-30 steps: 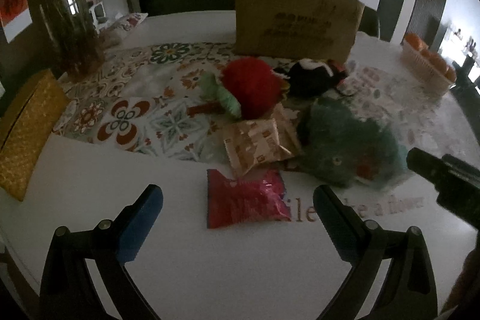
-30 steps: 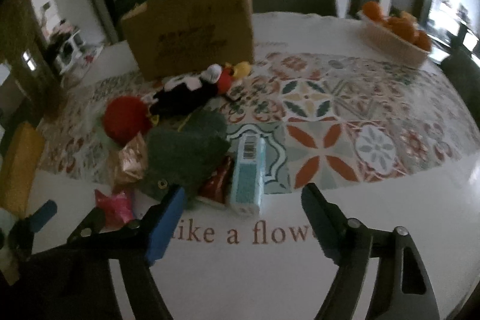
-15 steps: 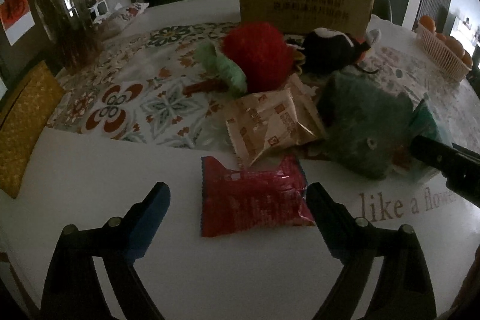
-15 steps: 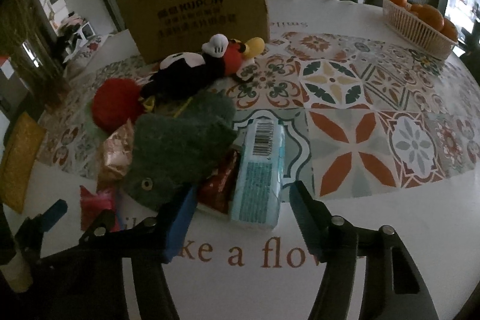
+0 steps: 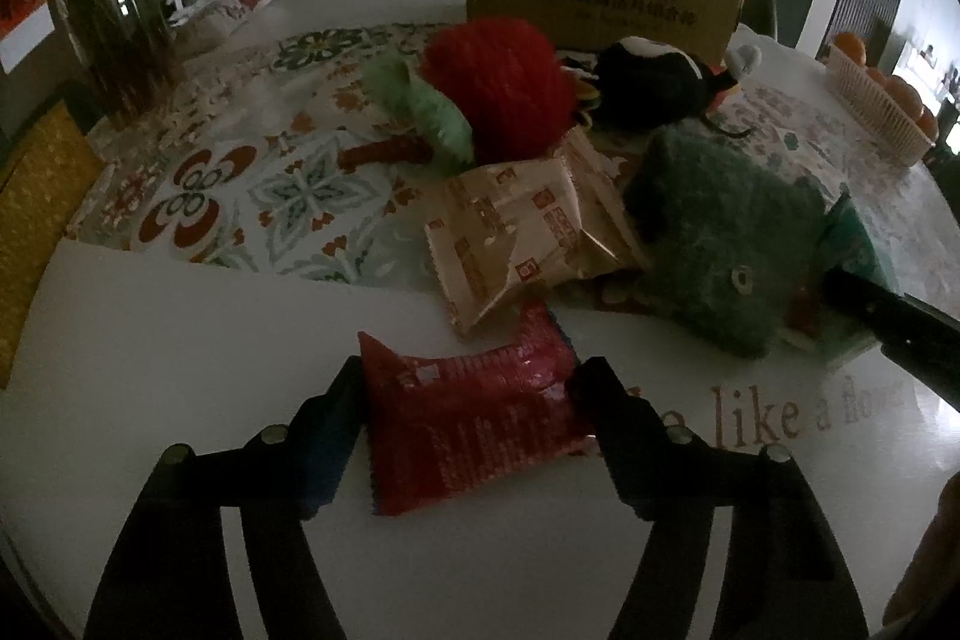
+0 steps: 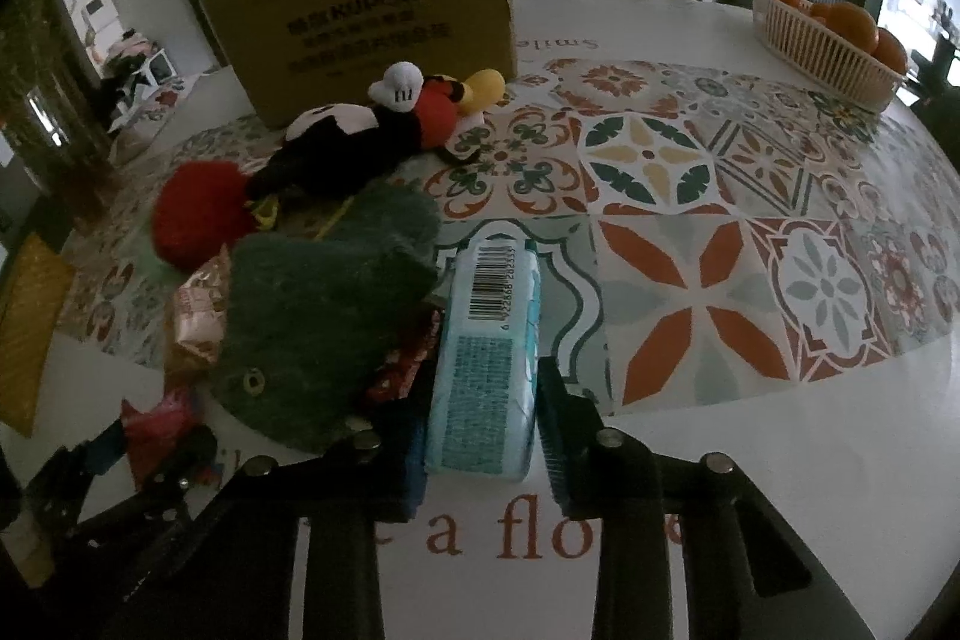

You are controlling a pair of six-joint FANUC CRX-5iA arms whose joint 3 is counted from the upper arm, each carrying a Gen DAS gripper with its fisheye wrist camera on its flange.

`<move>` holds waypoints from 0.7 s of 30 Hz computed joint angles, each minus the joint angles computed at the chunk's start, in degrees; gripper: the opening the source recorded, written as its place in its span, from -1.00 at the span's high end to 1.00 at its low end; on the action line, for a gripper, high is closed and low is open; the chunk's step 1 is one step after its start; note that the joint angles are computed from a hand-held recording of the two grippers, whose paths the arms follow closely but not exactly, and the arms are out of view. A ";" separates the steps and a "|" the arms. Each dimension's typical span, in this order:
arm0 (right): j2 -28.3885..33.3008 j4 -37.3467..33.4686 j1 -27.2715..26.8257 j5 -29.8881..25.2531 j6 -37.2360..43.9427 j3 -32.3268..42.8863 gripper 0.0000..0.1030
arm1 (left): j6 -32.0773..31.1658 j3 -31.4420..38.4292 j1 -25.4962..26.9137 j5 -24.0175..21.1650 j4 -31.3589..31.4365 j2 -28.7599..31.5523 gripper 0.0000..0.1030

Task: Organize soft objects
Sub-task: 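Carry the red packet with the left tool while the right tool carries the tissue pack to the box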

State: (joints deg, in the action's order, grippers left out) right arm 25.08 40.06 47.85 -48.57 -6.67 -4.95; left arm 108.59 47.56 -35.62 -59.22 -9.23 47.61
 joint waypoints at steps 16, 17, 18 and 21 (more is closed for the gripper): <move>-3.51 2.82 1.30 -0.95 -2.55 -1.29 0.46 | -3.86 -1.48 0.84 1.76 4.07 -3.41 -0.16; -3.83 3.46 1.36 -0.99 -2.88 -1.32 0.46 | -4.23 -1.02 0.87 1.92 4.21 -3.51 -0.16; -4.14 4.07 1.42 -0.93 -3.17 -1.36 0.46 | -4.62 -0.56 0.89 2.08 4.30 -3.64 -0.16; -4.71 5.74 1.52 -1.17 -4.12 -1.29 0.46 | -5.69 0.06 1.03 3.06 4.60 -4.26 -0.16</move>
